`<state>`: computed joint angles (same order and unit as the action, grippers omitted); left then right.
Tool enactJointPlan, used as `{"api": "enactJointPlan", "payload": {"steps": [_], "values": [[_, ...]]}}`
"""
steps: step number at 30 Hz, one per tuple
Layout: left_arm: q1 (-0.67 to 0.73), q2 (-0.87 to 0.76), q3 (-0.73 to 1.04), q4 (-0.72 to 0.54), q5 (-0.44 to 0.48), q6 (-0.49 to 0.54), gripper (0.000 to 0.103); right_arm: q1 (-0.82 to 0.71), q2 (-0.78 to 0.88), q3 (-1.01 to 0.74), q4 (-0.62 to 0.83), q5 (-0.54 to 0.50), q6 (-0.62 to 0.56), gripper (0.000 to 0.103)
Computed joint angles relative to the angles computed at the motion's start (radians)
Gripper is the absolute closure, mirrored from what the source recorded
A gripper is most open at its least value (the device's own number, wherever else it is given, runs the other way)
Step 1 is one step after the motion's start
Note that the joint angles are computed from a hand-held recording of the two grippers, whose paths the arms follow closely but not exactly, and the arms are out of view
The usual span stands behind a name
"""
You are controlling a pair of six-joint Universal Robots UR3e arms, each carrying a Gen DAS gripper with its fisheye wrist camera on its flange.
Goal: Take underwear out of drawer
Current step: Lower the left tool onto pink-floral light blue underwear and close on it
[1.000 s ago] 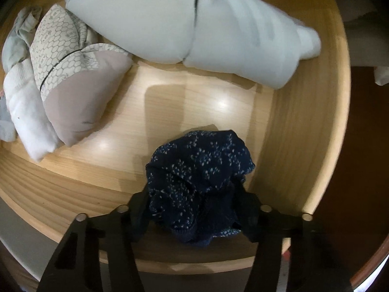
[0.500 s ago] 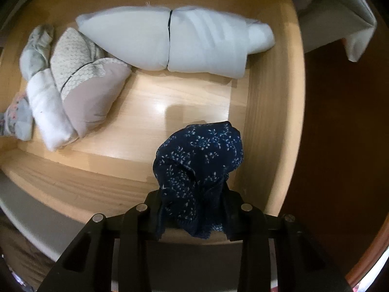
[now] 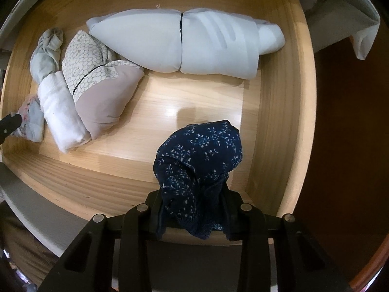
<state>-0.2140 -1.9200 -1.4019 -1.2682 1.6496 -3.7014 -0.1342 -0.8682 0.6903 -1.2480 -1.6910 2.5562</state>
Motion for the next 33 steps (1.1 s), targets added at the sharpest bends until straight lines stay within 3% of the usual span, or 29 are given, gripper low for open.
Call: {"api": "enactJointPlan", "payload": {"steps": [10, 13, 18, 21, 26, 28, 30, 33], "values": [[-0.011, -0.158, 0.202, -0.165, 0.02, 0.047, 0.053, -0.025, 0.085, -0.174, 0.111, 0.014, -0.007, 0.071], [0.007, -0.168, 0.182, -0.148, -0.027, 0.04, 0.048, -0.005, 0.078, -0.127, 0.076, 0.018, 0.015, 0.071], [0.01, -0.207, 0.219, -0.168, -0.083, 0.036, 0.037, -0.001, 0.108, -0.198, 0.123, 0.02, 0.028, 0.071], [-0.006, -0.237, 0.251, -0.199, -0.07, 0.042, 0.037, -0.006, 0.116, -0.218, 0.136, 0.018, 0.023, 0.071], [0.023, -0.199, 0.168, -0.125, -0.138, 0.009, 0.037, -0.009, 0.127, -0.25, 0.161, 0.023, 0.023, 0.07], [0.035, -0.162, 0.098, -0.072, -0.148, 0.001, 0.04, -0.011, 0.129, -0.252, 0.161, 0.024, 0.023, 0.07], [0.025, -0.142, 0.067, -0.053, -0.13, -0.005, 0.055, -0.011, 0.128, -0.256, 0.164, 0.023, 0.023, 0.07], [0.03, -0.107, 0.012, -0.015, -0.135, -0.009, 0.066, -0.01, 0.129, -0.264, 0.17, 0.021, 0.025, 0.07]]}}
